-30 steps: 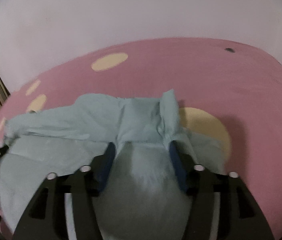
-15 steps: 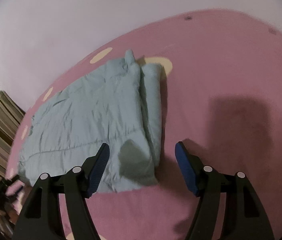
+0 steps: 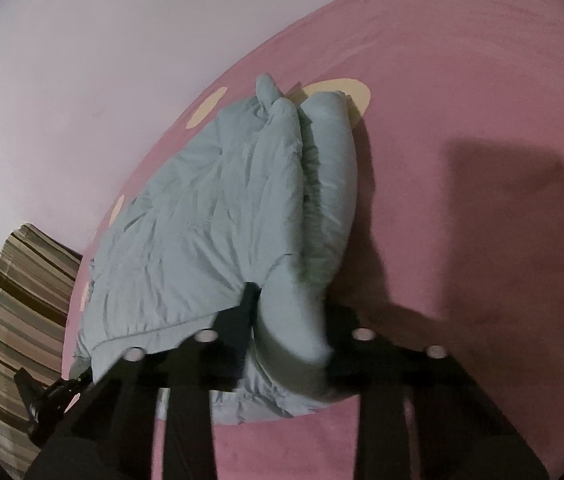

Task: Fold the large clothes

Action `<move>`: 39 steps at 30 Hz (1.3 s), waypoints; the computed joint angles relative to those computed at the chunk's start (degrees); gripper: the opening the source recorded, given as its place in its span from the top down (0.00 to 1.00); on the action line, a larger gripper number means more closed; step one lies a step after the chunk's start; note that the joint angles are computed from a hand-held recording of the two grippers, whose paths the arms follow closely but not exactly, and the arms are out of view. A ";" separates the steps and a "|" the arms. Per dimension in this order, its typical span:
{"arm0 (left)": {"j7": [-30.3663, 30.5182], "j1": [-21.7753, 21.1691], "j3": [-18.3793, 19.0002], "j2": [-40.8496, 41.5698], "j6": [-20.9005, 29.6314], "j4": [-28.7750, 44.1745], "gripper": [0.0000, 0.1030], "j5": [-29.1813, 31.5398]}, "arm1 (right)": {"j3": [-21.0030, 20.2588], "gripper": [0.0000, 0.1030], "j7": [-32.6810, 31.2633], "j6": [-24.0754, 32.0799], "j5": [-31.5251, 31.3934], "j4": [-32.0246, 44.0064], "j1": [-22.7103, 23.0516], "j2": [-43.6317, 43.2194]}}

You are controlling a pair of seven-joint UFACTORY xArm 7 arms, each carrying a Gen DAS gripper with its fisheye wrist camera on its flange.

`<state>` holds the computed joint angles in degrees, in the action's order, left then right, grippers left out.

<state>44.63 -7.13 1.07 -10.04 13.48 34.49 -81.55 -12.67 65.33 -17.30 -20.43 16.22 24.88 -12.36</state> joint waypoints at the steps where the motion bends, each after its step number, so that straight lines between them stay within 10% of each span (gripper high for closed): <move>1: 0.47 -0.06 -0.14 -0.65 -0.55 -0.41 0.89 -0.10 | 0.81 0.82 -0.47 -0.25 0.52 -0.31 -0.69 -0.47; 16: -21.37 0.65 -2.17 -19.24 -3.47 -15.56 0.92 23.50 | 7.32 0.87 -6.82 7.02 9.79 -9.05 -0.55 -17.60; 39: -46.75 12.45 -2.17 -63.92 21.90 -36.32 0.92 54.15 | 18.34 0.87 -8.41 27.67 23.50 -21.66 3.99 -50.62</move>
<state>-2.11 5.32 -1.11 -73.96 35.38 -1.83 -27.41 5.67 56.92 10.37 3.06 -5.44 28.87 -62.98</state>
